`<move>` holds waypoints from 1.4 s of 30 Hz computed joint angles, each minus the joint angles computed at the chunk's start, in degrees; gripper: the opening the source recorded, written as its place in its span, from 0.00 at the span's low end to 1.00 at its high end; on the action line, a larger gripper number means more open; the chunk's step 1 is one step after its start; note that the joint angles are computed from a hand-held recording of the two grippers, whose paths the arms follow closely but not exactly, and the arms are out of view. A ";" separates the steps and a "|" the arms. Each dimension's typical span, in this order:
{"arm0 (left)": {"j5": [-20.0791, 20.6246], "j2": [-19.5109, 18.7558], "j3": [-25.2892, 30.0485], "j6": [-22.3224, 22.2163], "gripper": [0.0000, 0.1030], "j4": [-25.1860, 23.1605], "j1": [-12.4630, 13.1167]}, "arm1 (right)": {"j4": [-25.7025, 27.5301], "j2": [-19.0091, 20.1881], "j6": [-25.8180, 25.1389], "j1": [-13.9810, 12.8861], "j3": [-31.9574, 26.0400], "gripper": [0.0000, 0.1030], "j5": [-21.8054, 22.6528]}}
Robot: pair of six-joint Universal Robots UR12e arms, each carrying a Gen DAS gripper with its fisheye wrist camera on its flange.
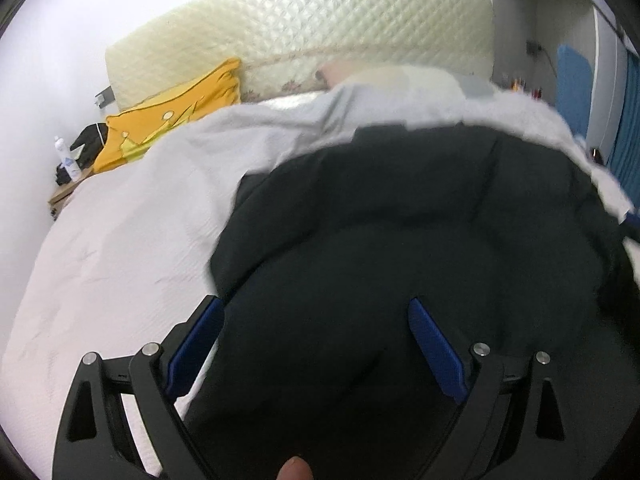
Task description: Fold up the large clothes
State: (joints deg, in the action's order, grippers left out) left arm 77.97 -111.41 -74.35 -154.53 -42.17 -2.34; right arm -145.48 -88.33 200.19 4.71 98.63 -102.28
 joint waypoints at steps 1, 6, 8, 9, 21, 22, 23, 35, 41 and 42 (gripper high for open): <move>0.72 0.43 -0.99 1.86 0.92 0.56 0.35 | 2.26 -1.08 -0.22 -0.34 0.94 0.83 0.19; 6.09 0.48 -1.95 5.66 0.92 -2.28 0.58 | 9.84 -1.99 -0.06 -0.96 2.92 0.89 -1.50; 8.83 0.21 -2.52 5.48 0.92 -0.50 0.13 | 11.04 -1.28 0.55 -1.13 2.92 0.89 -0.86; 9.66 0.02 -2.58 5.33 0.92 0.10 -0.08 | 10.92 -0.84 0.44 -1.06 2.84 0.89 -0.83; 18.31 -1.59 -3.50 -5.38 0.92 11.62 -0.85 | -3.76 0.70 3.93 0.13 4.07 0.89 -10.94; 19.22 -2.10 -2.87 -6.88 0.92 11.08 -0.80 | -3.63 0.60 4.66 -0.34 4.28 0.89 -10.51; 19.64 -2.53 -2.05 -8.43 0.92 9.71 -0.76 | -3.17 0.47 6.04 -0.93 4.61 0.89 -9.85; 3.85 1.70 -0.37 -8.92 0.91 -2.65 3.29 | 2.65 -2.85 7.39 -0.02 3.89 0.90 -4.24; -2.81 6.35 0.36 -10.70 0.91 -2.95 5.20 | 0.49 -6.26 7.38 2.55 1.47 0.90 -4.91; -3.30 6.81 0.65 -10.65 0.91 -3.05 5.35 | 0.34 -6.71 7.12 3.29 0.70 0.90 -5.83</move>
